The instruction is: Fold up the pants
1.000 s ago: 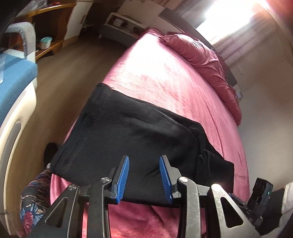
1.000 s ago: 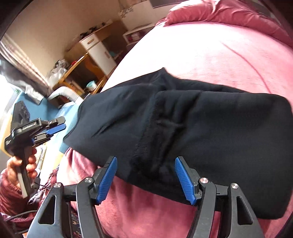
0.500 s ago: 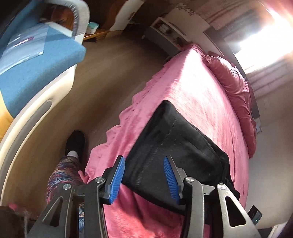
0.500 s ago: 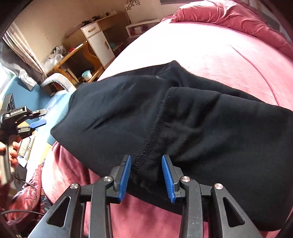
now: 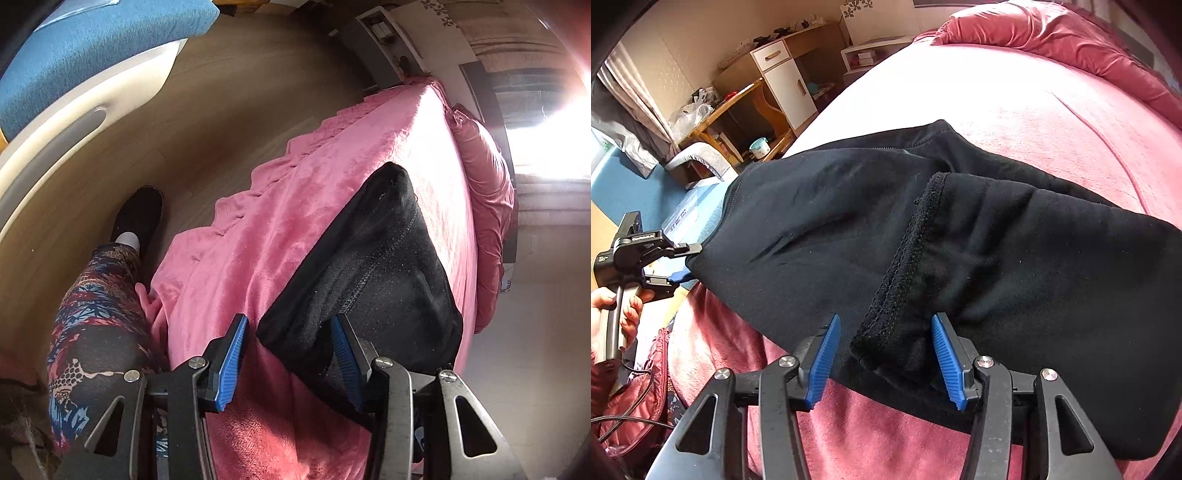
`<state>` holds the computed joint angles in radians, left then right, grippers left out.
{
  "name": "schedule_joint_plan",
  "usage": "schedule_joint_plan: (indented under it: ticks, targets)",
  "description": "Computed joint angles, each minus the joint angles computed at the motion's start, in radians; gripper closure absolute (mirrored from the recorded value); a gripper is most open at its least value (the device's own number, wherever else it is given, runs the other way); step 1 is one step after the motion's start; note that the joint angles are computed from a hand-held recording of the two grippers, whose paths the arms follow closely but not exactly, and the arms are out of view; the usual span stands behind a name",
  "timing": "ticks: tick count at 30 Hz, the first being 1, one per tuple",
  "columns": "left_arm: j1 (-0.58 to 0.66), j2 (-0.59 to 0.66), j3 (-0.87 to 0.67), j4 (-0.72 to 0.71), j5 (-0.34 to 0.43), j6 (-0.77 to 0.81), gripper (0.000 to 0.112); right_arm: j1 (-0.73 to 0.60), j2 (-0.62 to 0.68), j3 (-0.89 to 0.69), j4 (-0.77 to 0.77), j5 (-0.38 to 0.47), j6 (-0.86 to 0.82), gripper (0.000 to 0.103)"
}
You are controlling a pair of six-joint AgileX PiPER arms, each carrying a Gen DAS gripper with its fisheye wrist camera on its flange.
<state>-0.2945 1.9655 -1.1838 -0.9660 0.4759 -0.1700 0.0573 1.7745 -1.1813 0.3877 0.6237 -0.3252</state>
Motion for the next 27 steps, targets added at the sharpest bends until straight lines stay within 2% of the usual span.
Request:
schedule_joint_plan:
  ticks: [3,6,9,12,14,16,18,22,25,27]
  targets:
    - [-0.006,0.014,-0.008,0.005,-0.003,-0.013,0.069,-0.003,-0.001,0.004,-0.015,-0.004,0.022,0.048]
    - [-0.022,0.006,-0.001,0.024,-0.043,-0.018,0.084,-0.027,0.009,0.008,0.011,-0.002,0.004,0.046]
    - [-0.053,-0.023,-0.014,0.183,-0.08,-0.14,0.096,-0.042,0.008,0.015,0.041,-0.003,-0.023,0.046]
    - [-0.089,-0.069,-0.01,0.281,-0.148,-0.199,0.099,-0.046,-0.005,0.019,0.038,-0.006,-0.021,0.046]
    - [-0.12,-0.105,-0.021,0.296,-0.187,-0.157,0.099,-0.061,-0.032,0.03,0.059,-0.016,-0.029,0.046]
    - [-0.156,-0.129,-0.055,0.238,-0.213,-0.03,0.1,-0.089,-0.055,0.028,0.125,-0.004,-0.074,0.046]
    - [-0.195,-0.126,-0.122,0.209,-0.202,0.073,0.1,-0.134,-0.055,0.005,0.252,0.053,-0.167,0.043]
    - [-0.262,-0.055,-0.284,0.085,-0.126,0.298,0.1,-0.216,0.007,-0.106,0.499,0.252,-0.308,0.037]
    - [-0.309,0.02,-0.413,0.142,-0.058,0.299,0.1,-0.223,0.093,-0.238,0.59,0.393,-0.299,0.036]
    - [-0.331,0.061,-0.481,0.176,-0.013,0.286,0.1,-0.206,0.138,-0.314,0.603,0.438,-0.282,0.036]
